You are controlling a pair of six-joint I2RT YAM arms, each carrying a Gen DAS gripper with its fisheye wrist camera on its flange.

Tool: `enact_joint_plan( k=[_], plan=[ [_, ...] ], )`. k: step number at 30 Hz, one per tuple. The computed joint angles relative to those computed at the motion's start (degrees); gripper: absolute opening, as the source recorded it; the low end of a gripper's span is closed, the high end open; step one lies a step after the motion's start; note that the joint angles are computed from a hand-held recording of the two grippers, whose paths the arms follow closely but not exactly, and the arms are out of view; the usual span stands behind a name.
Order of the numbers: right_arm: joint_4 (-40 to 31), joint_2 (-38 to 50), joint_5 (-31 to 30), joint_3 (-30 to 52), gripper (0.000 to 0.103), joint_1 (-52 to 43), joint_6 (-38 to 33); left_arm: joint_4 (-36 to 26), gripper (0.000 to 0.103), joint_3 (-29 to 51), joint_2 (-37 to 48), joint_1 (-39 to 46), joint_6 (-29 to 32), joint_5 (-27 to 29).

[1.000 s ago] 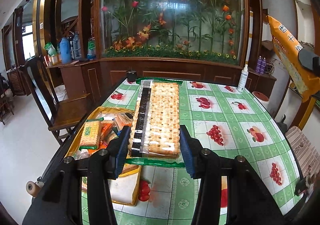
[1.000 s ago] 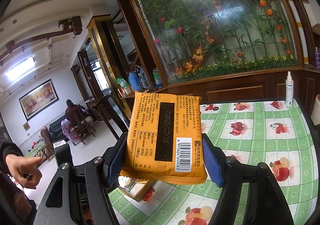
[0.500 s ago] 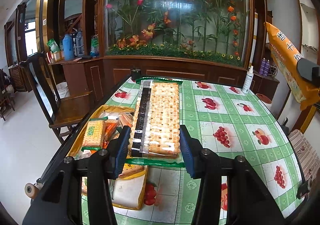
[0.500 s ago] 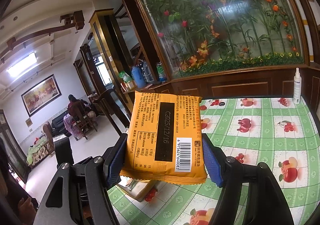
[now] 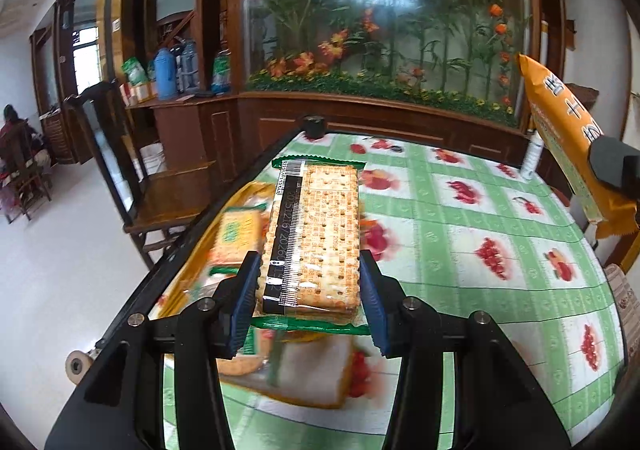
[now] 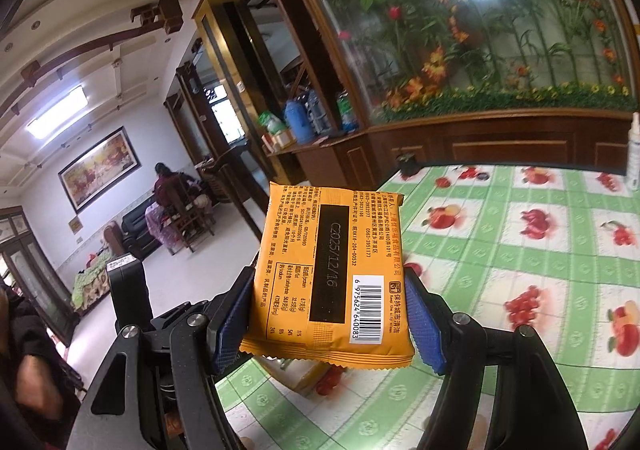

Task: Organize snacks
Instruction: 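Lift the cracker bar and orange pack and carry both over the tray, then lower both snacks into the tray and open both tools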

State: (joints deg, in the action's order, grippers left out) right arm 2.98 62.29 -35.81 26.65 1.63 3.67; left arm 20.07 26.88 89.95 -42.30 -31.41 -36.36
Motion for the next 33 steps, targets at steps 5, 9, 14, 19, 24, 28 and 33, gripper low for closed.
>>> enact_joint_plan(
  k=[5, 9, 14, 19, 24, 28, 33],
  plan=[
    [6.23, 8.03, 2.25, 0.61, 0.071, 5.09, 1.94, 3.19, 0.046, -2.89, 1.17, 5.17, 0.53, 2.36],
    [10.84, 14.93, 4.08, 1.76, 0.071, 9.28, 3.41, 5.65, 0.046, -4.16, 2.82, 8.58, 1.18, 3.94],
    [16.39, 25.79, 5.35, 5.53, 0.071, 13.83, 5.25, 8.87, 0.046, -4.99, 5.78, 13.04, 1.98, 6.16],
    [18.93, 37.48, 7.59, 12.70, 0.071, 17.68, 5.88, 11.49, 0.046, -5.01, 8.98, 16.25, 2.54, 8.22],
    [18.14, 44.84, 10.51, 19.47, 0.071, 20.29, 5.65, 12.87, 0.046, -3.79, 12.06, 17.61, 2.74, 10.04],
    [16.68, 50.41, 12.56, 25.09, 0.071, 21.84, 5.02, 12.59, 0.046, -1.64, 13.52, 16.20, 3.51, 10.71],
    [13.98, 55.78, 14.92, 31.66, 0.071, 23.39, 3.94, 11.67, 0.046, 1.74, 17.30, 14.81, 3.29, 11.39]
  ],
)
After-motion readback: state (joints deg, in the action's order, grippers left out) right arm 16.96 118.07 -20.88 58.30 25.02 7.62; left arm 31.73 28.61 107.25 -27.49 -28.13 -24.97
